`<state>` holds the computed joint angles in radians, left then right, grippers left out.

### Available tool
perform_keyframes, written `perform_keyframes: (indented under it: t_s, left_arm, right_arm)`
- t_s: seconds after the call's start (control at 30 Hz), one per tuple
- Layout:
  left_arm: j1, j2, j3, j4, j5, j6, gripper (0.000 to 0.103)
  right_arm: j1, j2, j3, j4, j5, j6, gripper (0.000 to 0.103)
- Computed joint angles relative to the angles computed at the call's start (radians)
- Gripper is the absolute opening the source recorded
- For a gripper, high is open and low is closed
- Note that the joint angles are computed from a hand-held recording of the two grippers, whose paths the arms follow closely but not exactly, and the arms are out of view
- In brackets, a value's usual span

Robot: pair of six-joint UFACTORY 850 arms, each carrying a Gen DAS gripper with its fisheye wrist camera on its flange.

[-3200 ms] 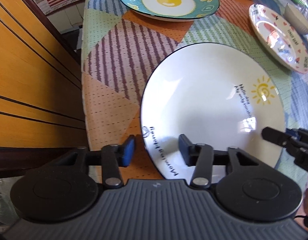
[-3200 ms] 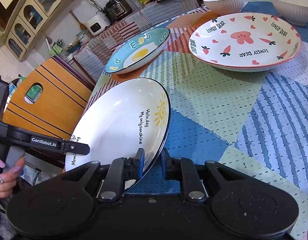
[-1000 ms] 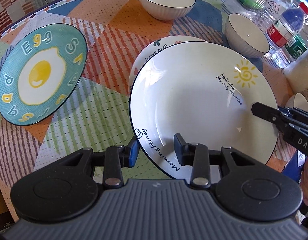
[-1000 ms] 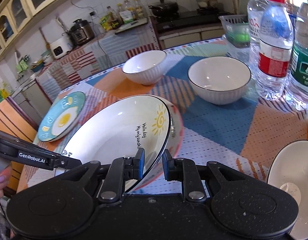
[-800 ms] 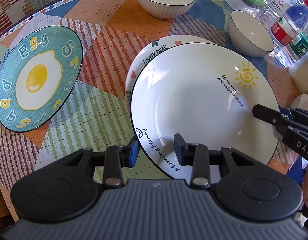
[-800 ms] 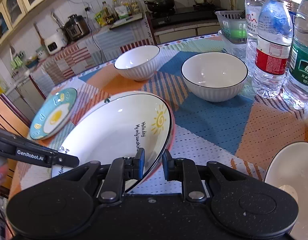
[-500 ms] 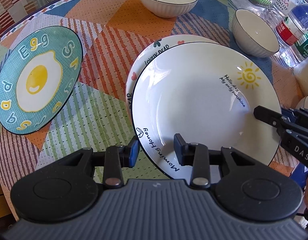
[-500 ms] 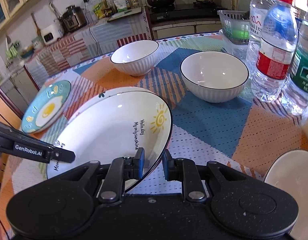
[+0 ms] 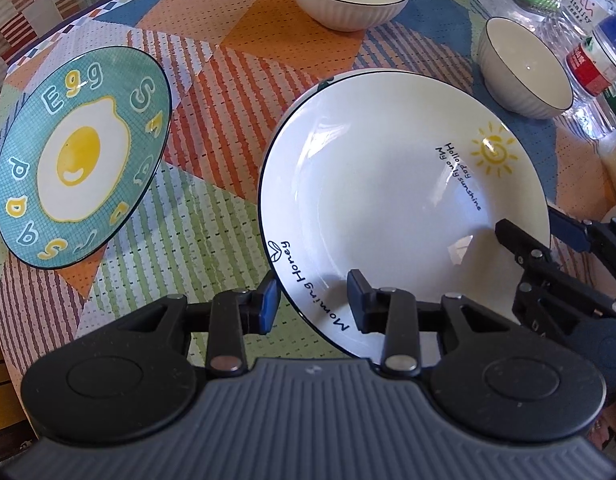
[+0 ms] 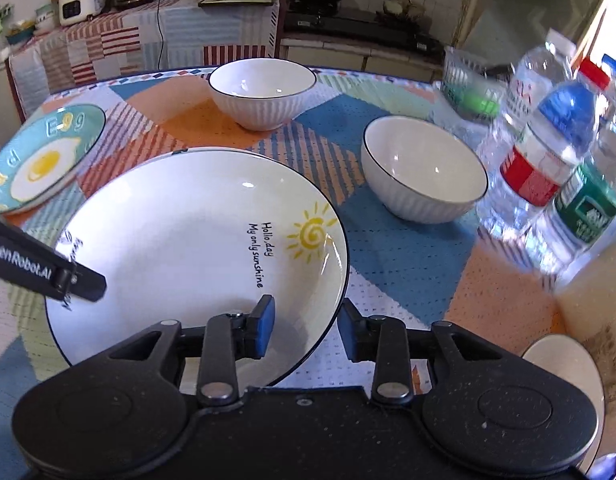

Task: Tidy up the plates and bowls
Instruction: 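Lower the white plate onto the bunny plate and open the right gripper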

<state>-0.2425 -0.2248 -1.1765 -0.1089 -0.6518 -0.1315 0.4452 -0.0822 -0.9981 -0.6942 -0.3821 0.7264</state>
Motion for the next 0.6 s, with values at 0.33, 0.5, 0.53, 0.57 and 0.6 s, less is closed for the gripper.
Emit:
perform_keyframes:
  t_s: [0.33, 0.5, 0.53, 0.57, 0.6]
  left_arm:
    - [0.061, 0.118, 0.077, -0.144, 0.016, 0.124, 0.035]
    - [0.071, 0.217, 0.118, -0.069, 0.007, 0.104, 0.035]
    - [0.077, 0.236, 0.123, -0.054, 0.003, 0.099, 0.035]
    - [0.08, 0.252, 0.13, -0.042, 0.001, 0.096, 0.035]
    - [0.085, 0.271, 0.138, -0.026, 0.0, 0.089, 0.035]
  right_arm:
    - [0.048, 0.042, 0.035, -0.223, -0.016, 0.204, 0.039]
    - [0.044, 0.133, 0.061, -0.029, 0.06, 0.07, 0.041]
    - [0.043, 0.149, 0.064, 0.031, 0.076, 0.022, 0.042]
    - [0.043, 0.164, 0.066, 0.089, 0.086, -0.027, 0.043]
    - [0.043, 0.176, 0.066, 0.144, 0.093, -0.075, 0.044]
